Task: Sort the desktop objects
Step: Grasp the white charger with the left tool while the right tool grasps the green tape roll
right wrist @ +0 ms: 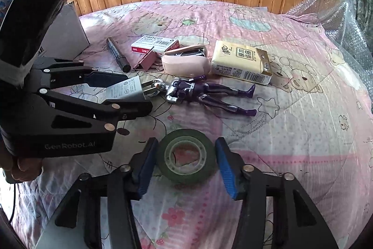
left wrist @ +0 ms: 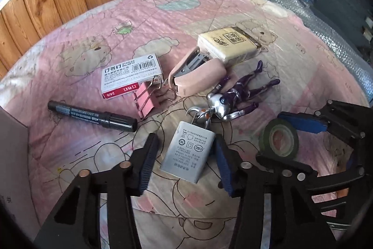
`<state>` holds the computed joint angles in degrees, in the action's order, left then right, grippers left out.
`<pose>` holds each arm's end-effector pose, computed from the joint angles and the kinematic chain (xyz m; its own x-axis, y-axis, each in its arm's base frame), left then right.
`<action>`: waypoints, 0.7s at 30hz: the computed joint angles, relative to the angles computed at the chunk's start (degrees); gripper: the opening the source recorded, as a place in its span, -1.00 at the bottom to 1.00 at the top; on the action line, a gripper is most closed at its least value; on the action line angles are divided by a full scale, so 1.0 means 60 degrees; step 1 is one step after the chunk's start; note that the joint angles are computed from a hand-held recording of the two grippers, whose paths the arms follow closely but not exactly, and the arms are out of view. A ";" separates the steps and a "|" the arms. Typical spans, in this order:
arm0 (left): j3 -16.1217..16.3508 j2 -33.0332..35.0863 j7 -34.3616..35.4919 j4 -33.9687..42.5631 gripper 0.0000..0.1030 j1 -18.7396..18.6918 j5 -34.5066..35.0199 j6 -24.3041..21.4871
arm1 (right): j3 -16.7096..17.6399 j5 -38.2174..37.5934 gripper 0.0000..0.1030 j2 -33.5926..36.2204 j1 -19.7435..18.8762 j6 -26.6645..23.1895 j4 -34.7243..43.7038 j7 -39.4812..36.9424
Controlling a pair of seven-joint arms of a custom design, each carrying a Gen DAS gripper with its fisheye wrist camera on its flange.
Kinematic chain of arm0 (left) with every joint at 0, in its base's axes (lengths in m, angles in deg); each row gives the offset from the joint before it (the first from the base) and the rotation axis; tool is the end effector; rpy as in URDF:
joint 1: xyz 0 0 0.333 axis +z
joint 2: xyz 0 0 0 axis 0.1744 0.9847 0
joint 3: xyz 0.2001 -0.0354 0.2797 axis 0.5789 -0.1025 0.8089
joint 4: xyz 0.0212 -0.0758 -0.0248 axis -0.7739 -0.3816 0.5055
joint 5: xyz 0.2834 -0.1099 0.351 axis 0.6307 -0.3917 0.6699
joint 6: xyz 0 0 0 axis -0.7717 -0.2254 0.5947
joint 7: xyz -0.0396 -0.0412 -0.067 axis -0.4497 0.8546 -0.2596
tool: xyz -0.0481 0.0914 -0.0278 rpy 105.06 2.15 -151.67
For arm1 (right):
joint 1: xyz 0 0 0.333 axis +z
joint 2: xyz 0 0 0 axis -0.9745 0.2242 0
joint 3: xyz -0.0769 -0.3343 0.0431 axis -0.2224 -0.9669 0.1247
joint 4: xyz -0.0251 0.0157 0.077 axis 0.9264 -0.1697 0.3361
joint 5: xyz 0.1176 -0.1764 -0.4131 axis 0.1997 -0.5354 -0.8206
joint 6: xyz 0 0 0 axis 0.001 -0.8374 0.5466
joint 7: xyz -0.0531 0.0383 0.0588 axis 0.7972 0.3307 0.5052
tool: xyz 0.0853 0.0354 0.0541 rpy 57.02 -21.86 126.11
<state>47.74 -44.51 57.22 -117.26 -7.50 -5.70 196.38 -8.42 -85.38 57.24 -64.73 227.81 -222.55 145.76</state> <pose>0.5061 -0.2697 0.4264 -0.5544 -0.8314 0.0369 -0.7162 0.4541 -0.5299 0.4223 0.1980 0.4146 0.1150 -0.9930 -0.0265 -0.8071 -0.0779 -0.5852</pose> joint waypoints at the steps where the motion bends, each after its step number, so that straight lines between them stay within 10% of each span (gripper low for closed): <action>1: 0.0065 -0.0037 0.0076 0.0024 -0.38 -0.0034 -0.0217 -0.0114 | -0.0316 0.0321 -0.04 -0.0023 0.0275 0.0053 -0.0042 -0.0212; 7: 0.0218 -0.0496 -0.0208 -0.0171 -0.39 0.0026 -0.0911 -0.0663 | -0.0993 0.1700 -0.05 -0.0396 0.0884 0.0168 -0.0344 -0.0765; 21: 0.0373 -0.2662 -0.1774 -0.1392 -0.39 0.0034 -0.0682 -0.1411 | -0.0322 0.1827 -0.05 -0.1371 0.0883 -0.0309 -0.0521 -0.0586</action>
<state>49.98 -60.48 46.57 -125.62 -7.29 -9.79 187.91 -10.35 -74.42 49.01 -59.43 225.96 -225.68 142.25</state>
